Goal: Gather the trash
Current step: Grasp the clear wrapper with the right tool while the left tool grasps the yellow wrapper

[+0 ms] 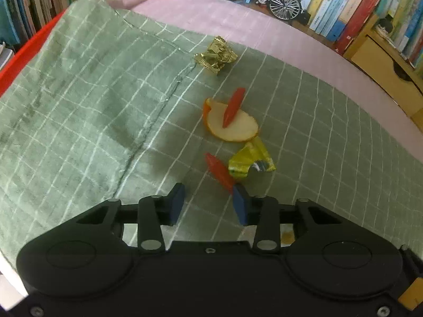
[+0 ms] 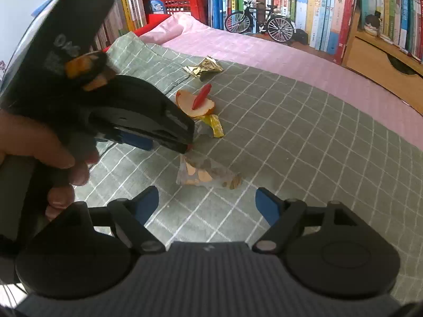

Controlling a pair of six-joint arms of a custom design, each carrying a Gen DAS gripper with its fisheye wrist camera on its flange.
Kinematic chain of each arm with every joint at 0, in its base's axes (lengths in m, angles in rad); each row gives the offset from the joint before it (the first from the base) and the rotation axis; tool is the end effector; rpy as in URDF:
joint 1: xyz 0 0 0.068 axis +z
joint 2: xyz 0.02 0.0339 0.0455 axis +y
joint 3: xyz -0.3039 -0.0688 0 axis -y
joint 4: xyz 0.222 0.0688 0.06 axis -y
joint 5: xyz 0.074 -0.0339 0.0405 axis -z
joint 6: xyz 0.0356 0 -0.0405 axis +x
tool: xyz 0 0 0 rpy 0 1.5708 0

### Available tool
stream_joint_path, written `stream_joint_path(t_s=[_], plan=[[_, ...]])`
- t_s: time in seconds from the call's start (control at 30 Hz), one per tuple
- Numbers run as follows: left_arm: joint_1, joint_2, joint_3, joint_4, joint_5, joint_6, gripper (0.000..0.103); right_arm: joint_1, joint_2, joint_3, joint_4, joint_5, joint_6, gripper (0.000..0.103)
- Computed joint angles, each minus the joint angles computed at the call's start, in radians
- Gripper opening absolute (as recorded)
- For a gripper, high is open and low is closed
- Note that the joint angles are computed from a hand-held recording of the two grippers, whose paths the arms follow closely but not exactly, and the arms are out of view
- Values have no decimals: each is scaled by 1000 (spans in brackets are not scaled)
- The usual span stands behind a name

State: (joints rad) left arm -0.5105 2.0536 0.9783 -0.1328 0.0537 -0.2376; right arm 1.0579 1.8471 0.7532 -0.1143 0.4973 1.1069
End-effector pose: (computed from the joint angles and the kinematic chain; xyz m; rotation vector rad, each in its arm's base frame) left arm 0.3117 -0.1767 0.1135 0.3962 2.7840 -0.2587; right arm 0.1598 0.2491 0.1377 0.1801 2.5324 0.1084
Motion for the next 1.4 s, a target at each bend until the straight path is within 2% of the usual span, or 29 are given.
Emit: stream_joint_path(t_s=[0.13, 0.2, 0.3, 0.47, 0.5, 0.53, 0.6, 0.7, 0.77, 0.93, 1.17, 1.23, 1.27, 1.33, 1.4], plan=[[-2, 22, 47, -42, 10, 17, 30, -46, 27, -23, 73, -23, -16, 87], [1, 33, 83, -85, 18, 33, 17, -68, 39, -28, 100, -36, -32, 87], [15, 40, 116, -121, 52, 45, 9, -91, 58, -21, 131, -53, -66, 87], [20, 18, 118, -133, 38, 58, 9, -128, 99, -9, 175, -90, -112, 87], [20, 10, 112, -131, 33, 64, 9, -137, 104, -15, 196, -105, -119, 85], [19, 1, 106, -130, 26, 72, 9, -146, 109, -20, 215, -123, -129, 81], [17, -18, 90, -117, 13, 103, 11, -148, 108, -28, 236, -127, -149, 59], [3, -39, 63, -77, -12, 147, 19, -150, 89, -54, 270, -141, -155, 50], [-13, -39, 56, -60, -30, 178, 26, -142, 68, -75, 271, -135, -142, 49], [-61, 3, 69, -55, -58, 258, 28, -115, -27, -156, 230, -91, -87, 49], [-117, 39, 52, 2, -82, 255, 29, -112, -137, -250, 154, -42, 38, 50], [-120, 40, 58, -9, -65, 266, 22, -113, -145, -264, 150, -35, 53, 50], [-115, 39, 64, -24, -34, 273, 7, -112, -147, -269, 150, -31, 59, 50], [-115, 34, 83, -79, 18, 276, 4, -108, -150, -277, 150, -23, 74, 50], [-130, 15, 70, -96, 18, 289, 4, -106, -152, -286, 156, -18, 86, 50]])
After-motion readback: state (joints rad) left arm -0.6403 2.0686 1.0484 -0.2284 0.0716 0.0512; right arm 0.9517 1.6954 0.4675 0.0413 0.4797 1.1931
